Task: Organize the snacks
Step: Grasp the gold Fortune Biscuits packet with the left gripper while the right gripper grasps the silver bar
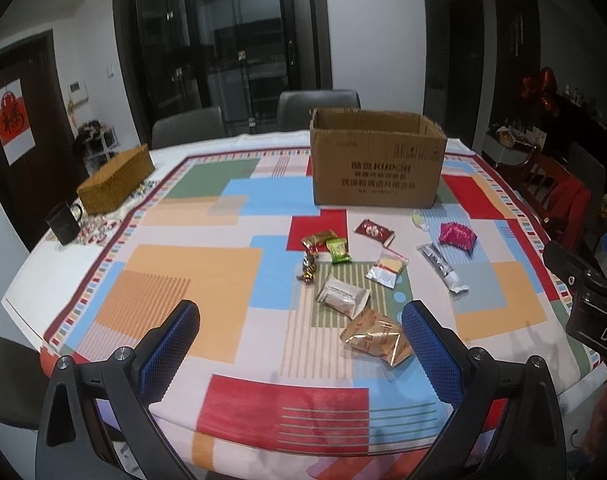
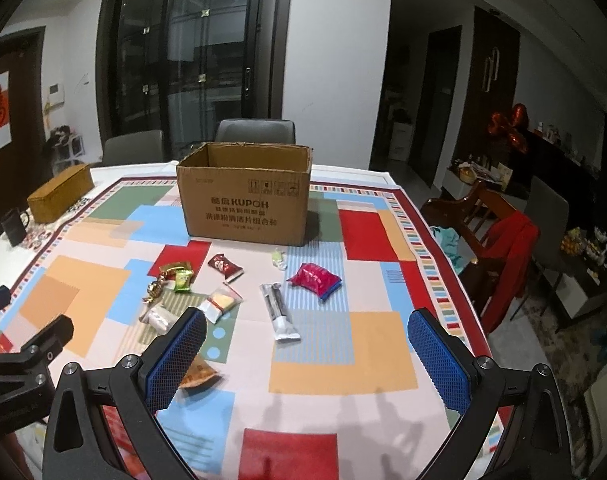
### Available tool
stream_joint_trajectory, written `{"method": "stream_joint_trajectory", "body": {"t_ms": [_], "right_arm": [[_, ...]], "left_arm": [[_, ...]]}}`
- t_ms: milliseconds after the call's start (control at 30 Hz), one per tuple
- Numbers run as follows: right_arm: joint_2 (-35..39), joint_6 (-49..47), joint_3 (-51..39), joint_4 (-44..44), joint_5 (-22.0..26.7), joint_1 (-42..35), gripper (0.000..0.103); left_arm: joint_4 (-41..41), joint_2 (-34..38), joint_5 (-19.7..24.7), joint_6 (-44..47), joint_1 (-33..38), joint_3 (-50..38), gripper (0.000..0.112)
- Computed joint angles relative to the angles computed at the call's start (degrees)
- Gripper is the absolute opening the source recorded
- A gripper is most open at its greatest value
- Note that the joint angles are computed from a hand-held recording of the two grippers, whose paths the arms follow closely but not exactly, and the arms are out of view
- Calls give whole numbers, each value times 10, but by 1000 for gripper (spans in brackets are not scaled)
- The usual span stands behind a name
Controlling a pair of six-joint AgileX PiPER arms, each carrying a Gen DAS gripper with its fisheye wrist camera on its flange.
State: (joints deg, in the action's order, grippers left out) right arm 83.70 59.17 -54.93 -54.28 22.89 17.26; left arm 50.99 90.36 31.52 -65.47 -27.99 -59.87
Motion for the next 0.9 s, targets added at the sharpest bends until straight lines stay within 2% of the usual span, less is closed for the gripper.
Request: {"method": "stream_joint_trajectory", "body": {"t_ms": [300,533,767,900], "right_arm": [[72,-164,-54,124,-47,-55,102],[127,-329,-95,265,-60,-92,102],[186,-506,-162,416,-41,-119,102],[222,-568,-204,464,-20,-126,102]], "left_arm": [[-126,81,17,78,9,-91,103],[-209,152,56,123,11,-175,103],[-311,225,117,180,24,-267,102],[-342,262,148,182,30,-312,101]]}}
